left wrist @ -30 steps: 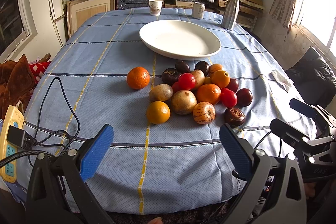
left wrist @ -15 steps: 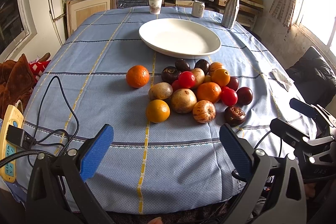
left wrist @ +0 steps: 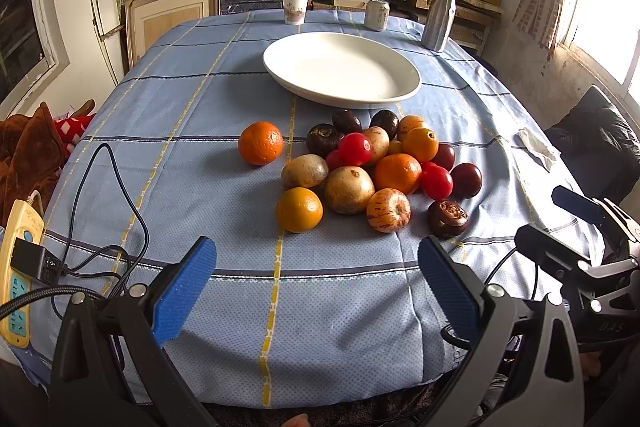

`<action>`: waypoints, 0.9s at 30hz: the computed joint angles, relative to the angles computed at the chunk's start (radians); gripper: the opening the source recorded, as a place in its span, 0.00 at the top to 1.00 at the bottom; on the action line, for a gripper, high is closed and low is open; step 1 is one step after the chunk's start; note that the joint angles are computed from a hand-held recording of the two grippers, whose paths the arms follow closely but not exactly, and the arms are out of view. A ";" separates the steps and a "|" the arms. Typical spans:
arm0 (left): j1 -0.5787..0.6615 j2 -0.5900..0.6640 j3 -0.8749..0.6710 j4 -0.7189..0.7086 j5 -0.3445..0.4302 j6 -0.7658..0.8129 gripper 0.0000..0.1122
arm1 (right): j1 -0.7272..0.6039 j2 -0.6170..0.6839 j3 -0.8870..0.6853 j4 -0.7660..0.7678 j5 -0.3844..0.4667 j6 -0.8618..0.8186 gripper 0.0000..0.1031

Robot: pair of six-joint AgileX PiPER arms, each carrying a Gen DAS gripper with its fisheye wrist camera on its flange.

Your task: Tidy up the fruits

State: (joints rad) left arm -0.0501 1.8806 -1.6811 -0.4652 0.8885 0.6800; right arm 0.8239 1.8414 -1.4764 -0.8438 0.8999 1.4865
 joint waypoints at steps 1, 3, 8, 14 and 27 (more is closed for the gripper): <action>-0.002 0.000 0.000 0.002 0.000 -0.002 0.12 | -0.002 -0.003 -0.002 0.003 0.003 -0.006 0.03; -0.005 0.001 0.003 0.007 -0.001 -0.005 0.12 | -0.001 -0.002 0.004 -0.002 -0.005 0.004 0.03; 0.011 0.014 -0.003 -0.034 0.006 0.041 0.12 | -0.010 -0.013 0.058 -0.028 -0.074 0.058 0.03; 0.004 0.060 -0.016 0.004 -0.035 0.113 0.12 | -0.030 -0.025 0.113 -0.051 -0.057 -0.007 0.03; -0.029 0.373 -0.469 0.149 0.244 -0.028 0.12 | -0.143 -0.050 0.184 0.062 -0.282 -0.158 0.03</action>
